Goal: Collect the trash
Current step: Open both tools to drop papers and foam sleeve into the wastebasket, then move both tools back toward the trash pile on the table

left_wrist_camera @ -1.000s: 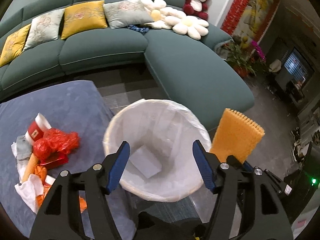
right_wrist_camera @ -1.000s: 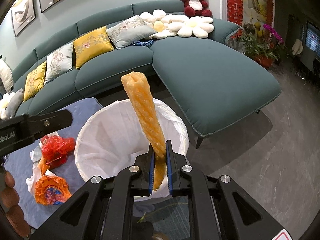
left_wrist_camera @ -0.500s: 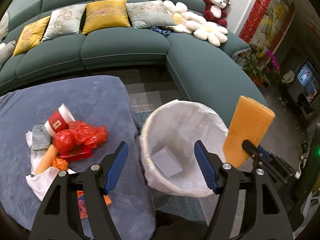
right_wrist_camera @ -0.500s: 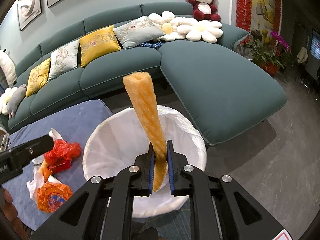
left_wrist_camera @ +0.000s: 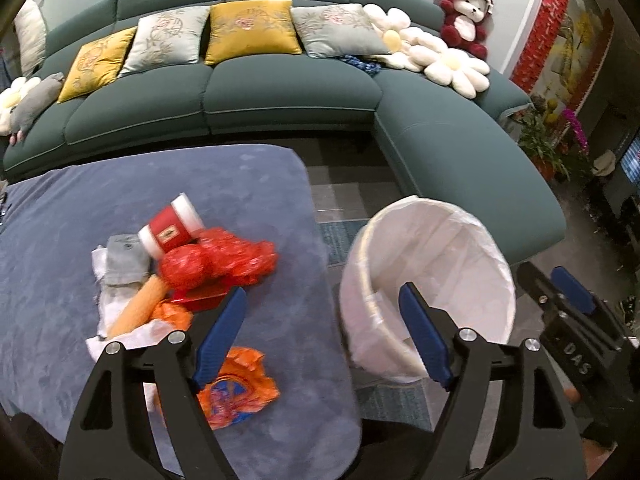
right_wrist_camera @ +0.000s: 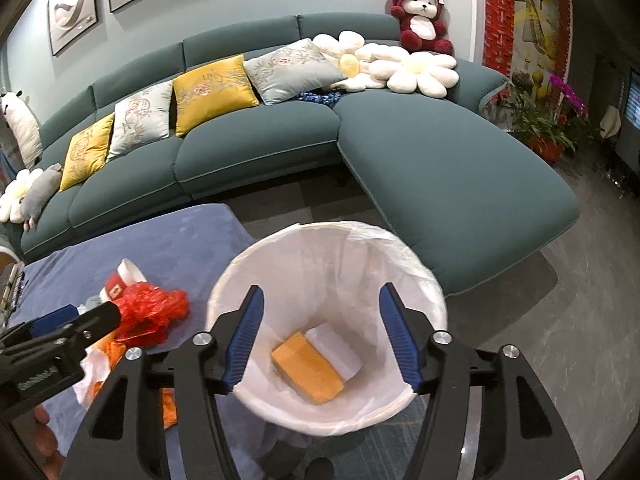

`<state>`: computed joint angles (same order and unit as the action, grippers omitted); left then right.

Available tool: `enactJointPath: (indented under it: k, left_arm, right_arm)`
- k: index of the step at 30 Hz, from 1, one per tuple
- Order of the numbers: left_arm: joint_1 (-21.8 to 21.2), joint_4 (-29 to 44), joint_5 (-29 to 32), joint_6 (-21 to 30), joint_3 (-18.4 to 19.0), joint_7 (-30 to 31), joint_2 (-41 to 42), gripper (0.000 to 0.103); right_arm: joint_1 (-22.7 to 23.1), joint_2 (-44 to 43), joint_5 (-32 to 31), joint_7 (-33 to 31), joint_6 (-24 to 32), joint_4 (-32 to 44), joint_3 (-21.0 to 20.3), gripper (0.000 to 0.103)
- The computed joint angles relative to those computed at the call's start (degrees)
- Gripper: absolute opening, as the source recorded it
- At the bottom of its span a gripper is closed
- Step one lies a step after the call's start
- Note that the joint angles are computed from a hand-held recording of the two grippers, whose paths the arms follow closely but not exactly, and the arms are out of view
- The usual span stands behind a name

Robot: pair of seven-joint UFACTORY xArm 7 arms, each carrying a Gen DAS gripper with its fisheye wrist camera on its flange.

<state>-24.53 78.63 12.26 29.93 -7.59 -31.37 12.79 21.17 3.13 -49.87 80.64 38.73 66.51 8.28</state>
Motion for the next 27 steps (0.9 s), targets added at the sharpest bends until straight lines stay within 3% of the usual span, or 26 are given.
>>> enactJointPath:
  k: [9, 27]
  left_arm:
    - [3.7, -11.7, 0.9, -1.3, 0.7, -0.9, -8.7, 0.084]
    - [13.7, -29.9, 2.3, -1.9, 0.4, -1.5, -22.1, 0.084]
  right_arm:
    - [4.6, 2.8, 0.9, -0.5, 2.8, 4.2, 2.1, 0.067]
    - [16.4, 12.7, 4.9, -4.9, 6.0, 13.5, 1.3, 0.068]
